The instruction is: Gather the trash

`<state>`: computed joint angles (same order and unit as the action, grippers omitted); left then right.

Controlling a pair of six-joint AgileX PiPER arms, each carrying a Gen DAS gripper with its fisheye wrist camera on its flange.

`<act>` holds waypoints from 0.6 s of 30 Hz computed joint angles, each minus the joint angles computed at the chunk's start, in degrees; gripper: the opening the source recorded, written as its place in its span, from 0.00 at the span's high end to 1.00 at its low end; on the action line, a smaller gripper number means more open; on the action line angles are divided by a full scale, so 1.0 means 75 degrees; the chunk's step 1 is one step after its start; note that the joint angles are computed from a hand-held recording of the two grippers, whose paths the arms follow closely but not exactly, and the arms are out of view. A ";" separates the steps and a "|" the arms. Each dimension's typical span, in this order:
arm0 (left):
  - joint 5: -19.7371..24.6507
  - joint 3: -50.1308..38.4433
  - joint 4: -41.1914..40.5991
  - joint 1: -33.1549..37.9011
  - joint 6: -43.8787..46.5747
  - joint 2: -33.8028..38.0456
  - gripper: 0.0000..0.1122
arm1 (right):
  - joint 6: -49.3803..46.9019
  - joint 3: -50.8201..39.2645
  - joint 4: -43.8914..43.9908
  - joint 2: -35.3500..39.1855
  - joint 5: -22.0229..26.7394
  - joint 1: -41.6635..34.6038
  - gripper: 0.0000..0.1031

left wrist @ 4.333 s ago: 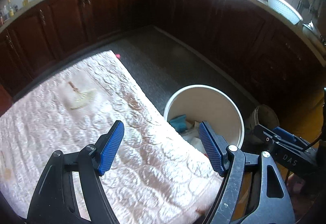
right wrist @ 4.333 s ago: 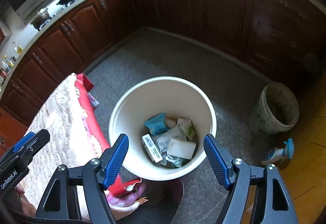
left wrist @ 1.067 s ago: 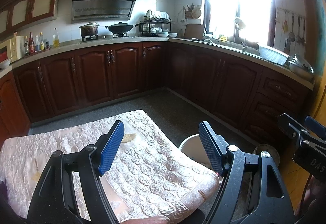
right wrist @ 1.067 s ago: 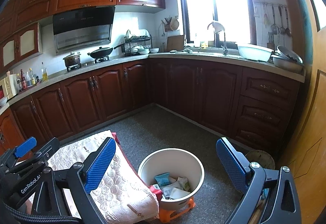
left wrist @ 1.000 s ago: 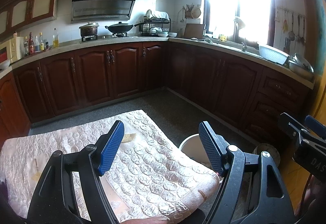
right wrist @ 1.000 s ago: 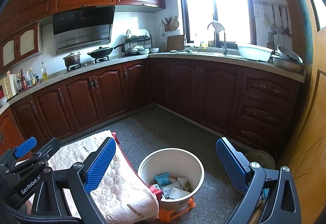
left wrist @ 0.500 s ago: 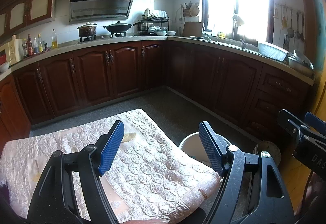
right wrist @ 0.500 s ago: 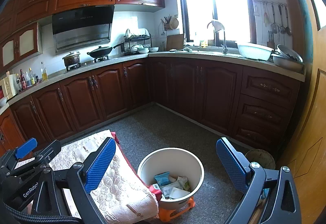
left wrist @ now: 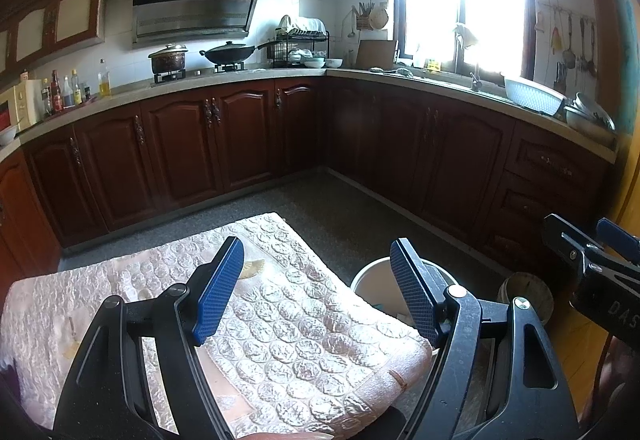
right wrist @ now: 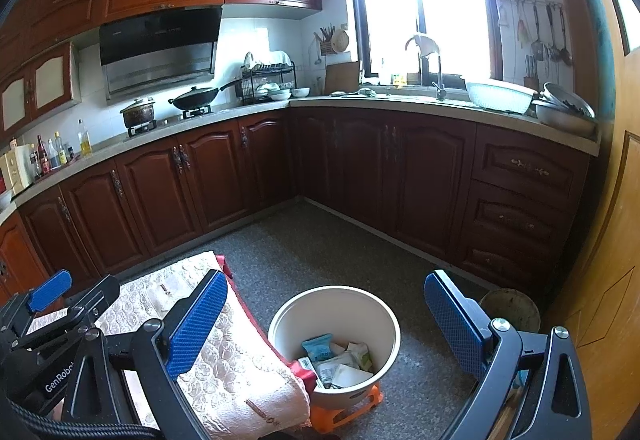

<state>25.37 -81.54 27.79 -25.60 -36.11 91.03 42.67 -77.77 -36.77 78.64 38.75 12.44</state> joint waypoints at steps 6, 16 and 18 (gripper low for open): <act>-0.0008 -0.0072 -0.0198 0.0024 0.0244 0.0088 0.33 | -0.0097 -0.0018 0.0144 0.0043 0.0023 -0.0074 0.05; -0.0014 -0.0209 -0.0469 0.0014 0.0536 0.0253 0.33 | -0.0168 -0.0040 0.0244 0.0162 0.0005 -0.0168 0.05; 0.0010 -0.0275 -0.0610 0.0039 0.0665 0.0315 0.33 | -0.0133 -0.0034 0.0203 0.0191 0.0014 -0.0171 0.05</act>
